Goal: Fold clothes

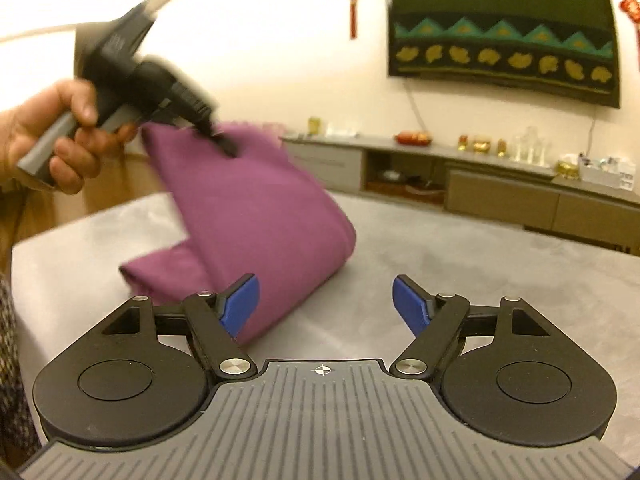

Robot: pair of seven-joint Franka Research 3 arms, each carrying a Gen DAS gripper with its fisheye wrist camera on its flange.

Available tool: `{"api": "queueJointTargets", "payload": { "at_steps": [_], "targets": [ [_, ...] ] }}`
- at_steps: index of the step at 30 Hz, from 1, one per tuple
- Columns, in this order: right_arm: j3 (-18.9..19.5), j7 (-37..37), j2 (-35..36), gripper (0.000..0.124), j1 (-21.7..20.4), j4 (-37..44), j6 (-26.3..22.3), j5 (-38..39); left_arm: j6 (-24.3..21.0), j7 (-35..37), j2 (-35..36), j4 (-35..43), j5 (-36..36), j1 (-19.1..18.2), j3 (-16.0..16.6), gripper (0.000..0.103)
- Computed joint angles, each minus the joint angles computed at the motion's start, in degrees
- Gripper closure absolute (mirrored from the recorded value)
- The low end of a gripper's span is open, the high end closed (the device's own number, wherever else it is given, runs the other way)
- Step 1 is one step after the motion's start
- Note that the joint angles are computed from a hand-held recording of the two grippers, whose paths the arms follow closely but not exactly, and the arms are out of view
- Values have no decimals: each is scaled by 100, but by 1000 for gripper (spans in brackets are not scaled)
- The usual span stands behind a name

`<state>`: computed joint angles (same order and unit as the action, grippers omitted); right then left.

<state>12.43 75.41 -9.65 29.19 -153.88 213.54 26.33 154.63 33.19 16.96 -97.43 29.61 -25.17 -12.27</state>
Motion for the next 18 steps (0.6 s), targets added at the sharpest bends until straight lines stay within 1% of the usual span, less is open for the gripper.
{"api": "queueJointTargets", "payload": {
  "at_steps": [1, 2, 3, 4, 5, 6, 7, 9, 11, 12, 13, 14, 15, 16, 18],
  "targets": [
    [26, -50, 114, 47, -3, 82, -61, 14, 99, -161, -73, -319, -149, 158, -56, 66],
    [50, -110, 228, 47, 0, 169, -124, 39, 3, -360, -112, -438, -294, 117, 29, 66],
    [73, -183, 335, 47, 10, 258, -182, 82, 61, -600, -145, -514, -271, 112, 77, 66],
    [77, -220, 423, 47, 30, 340, -228, 93, 424, -825, -190, -668, -104, 113, 149, 62],
    [55, -196, 498, 47, 54, 410, -267, 40, 482, -766, -169, -685, -151, 169, 104, 62],
    [19, -112, 558, 47, 78, 466, -309, -56, 405, -626, -136, -667, -194, 206, 53, 62],
    [-34, 50, 600, 47, 96, 504, -350, -212, 350, -661, -118, -663, -62, 156, 93, 60],
    [-171, 551, 672, 45, 103, 550, -420, -733, 276, -690, -36, -602, 85, 98, 110, 55],
    [-311, 1157, 745, 44, 61, 597, -533, -1389, 338, -444, 64, -566, 19, 147, 20, 55],
    [-322, 1295, 801, 44, 36, 635, -573, -1540, 360, -337, 112, -540, -15, 148, -10, 54],
    [-290, 1276, 850, 44, 23, 667, -608, -1511, 306, -362, 154, -473, 52, 60, 14, 49],
    [-243, 1131, 896, 44, 22, 712, -642, -1319, 223, -406, 202, -375, 174, -67, 40, 49],
    [-183, 825, 940, 44, 41, 779, -673, -921, 136, -442, 254, -271, 292, -187, 57, 49],
    [-136, 467, 981, 44, 75, 855, -702, -446, 147, -376, 304, -198, 282, -237, -2, 49],
    [-90, -387, 1030, 44, 165, 1048, -748, 751, 439, 165, 432, -117, -144, -136, -327, 49]
  ]
}}
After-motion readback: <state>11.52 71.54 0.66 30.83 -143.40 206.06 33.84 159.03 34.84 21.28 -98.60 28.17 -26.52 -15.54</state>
